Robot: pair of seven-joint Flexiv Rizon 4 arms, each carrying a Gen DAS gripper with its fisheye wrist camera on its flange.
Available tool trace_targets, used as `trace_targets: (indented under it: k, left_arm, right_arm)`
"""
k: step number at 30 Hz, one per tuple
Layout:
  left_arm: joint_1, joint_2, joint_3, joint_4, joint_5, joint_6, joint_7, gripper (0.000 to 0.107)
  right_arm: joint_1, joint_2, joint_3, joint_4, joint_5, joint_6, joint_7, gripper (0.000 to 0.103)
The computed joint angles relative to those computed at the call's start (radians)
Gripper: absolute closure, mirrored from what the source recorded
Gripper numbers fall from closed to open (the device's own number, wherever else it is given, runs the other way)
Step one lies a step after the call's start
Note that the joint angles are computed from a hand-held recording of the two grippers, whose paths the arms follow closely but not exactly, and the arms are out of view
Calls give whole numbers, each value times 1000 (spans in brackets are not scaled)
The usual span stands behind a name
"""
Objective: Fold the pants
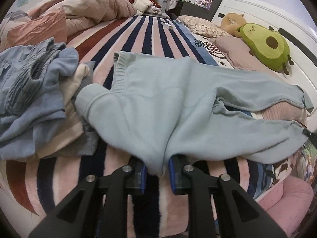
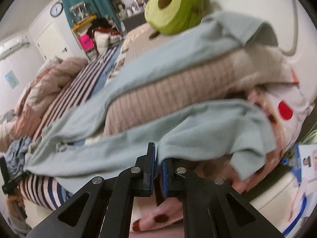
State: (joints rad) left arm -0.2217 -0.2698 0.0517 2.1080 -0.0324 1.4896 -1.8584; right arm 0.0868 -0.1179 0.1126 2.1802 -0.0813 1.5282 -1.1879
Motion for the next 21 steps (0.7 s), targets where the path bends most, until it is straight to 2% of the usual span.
trace_targets:
  k: [2, 5, 8, 10, 11, 12, 15, 18, 19, 20, 21]
  left_arm:
    - [19, 8, -24, 17, -18, 16, 22, 95]
    - [17, 15, -28, 33, -30, 50, 29, 97]
    - [-2, 37, -11, 36, -9, 41, 35, 98]
    - [47, 55, -76, 62, -68, 41, 101, 98]
    - [49, 60, -78, 68, -78, 30, 111, 98]
    - [38, 61, -64, 68, -71, 15, 104, 98]
    - [37, 57, -65, 77, -80, -12, 112, 97]
    - [47, 57, -81, 90, -111, -32, 129, 97]
    - [59, 62, -99, 103, -134, -22, 151, 91]
    - [61, 65, -106, 112, -147, -11, 162, 85]
    - [71, 70, -123, 126, -170, 12, 184, 62]
  right_arm:
    - [10, 9, -18, 12, -34, 20, 29, 102]
    - [-29, 8, 55, -26, 106, -32, -86, 102]
    - [-14, 10, 44, -23, 116, -54, -96, 102]
    - [-29, 17, 73, -39, 210, -90, -168, 100]
    - [-43, 22, 96, -61, 296, -132, -232, 99]
    - [-39, 27, 94, -63, 328, -147, -255, 99]
    - [-8, 41, 62, -27, 294, -141, -231, 99]
    - [-11, 45, 65, -52, 396, -204, -305, 99]
    - [-12, 44, 65, -65, 436, -231, -333, 93]
    - [-11, 43, 63, -72, 461, -246, -351, 78]
    - [-12, 42, 63, -82, 498, -264, -382, 68]
